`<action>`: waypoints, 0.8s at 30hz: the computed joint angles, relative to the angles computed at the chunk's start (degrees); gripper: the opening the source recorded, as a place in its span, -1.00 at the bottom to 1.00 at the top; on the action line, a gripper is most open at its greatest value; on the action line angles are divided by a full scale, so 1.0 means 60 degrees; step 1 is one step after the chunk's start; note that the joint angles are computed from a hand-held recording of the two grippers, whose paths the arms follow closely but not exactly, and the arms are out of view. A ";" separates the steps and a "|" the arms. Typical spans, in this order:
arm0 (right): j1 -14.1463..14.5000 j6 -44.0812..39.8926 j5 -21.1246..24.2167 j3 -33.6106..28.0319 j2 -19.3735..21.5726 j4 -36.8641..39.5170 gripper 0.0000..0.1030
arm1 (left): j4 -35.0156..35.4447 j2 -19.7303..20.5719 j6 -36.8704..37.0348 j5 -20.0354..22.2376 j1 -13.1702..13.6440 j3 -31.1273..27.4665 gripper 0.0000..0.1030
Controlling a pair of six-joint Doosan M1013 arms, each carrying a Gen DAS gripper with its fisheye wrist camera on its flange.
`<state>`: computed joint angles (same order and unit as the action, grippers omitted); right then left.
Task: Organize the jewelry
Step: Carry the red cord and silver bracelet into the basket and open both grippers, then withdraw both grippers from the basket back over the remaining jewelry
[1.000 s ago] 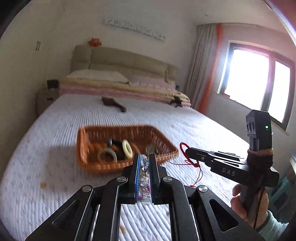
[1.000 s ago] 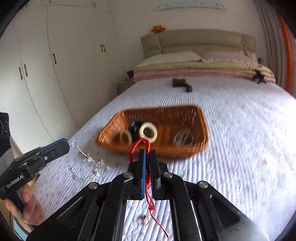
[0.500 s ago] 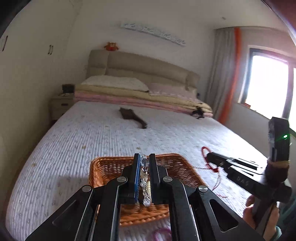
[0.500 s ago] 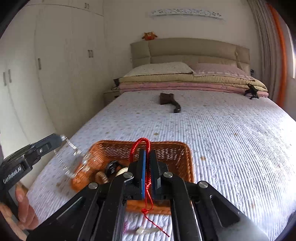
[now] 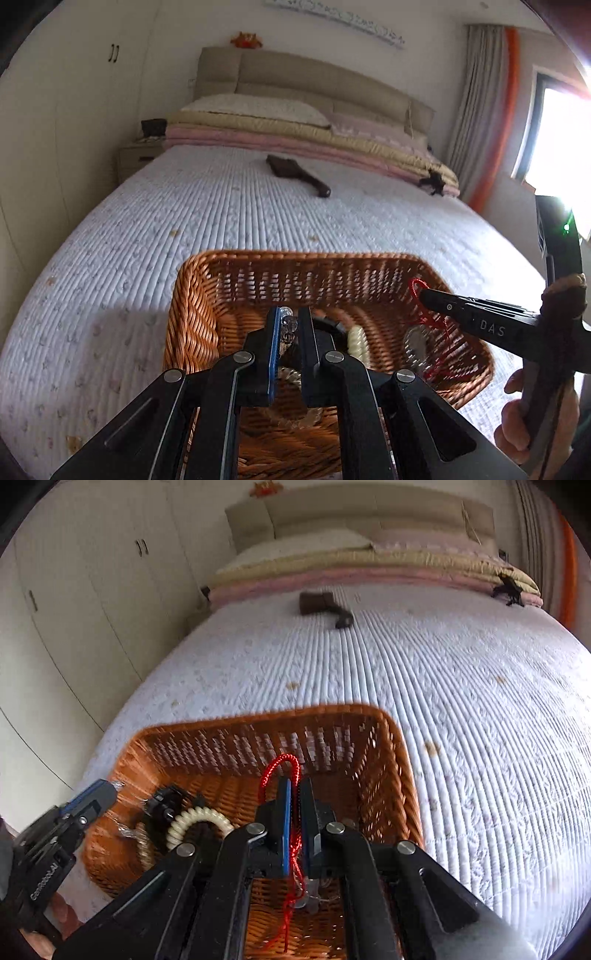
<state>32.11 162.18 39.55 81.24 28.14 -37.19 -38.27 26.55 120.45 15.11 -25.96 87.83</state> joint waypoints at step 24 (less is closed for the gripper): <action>0.0347 0.1067 -0.0272 0.0537 -0.0461 -0.1280 -0.07 | 0.1163 -0.0681 -0.0735 -0.0427 -0.0070 0.0595 -0.03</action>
<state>34.19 168.58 37.92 84.46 25.37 -44.87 -31.29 22.47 116.04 12.55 -26.38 91.40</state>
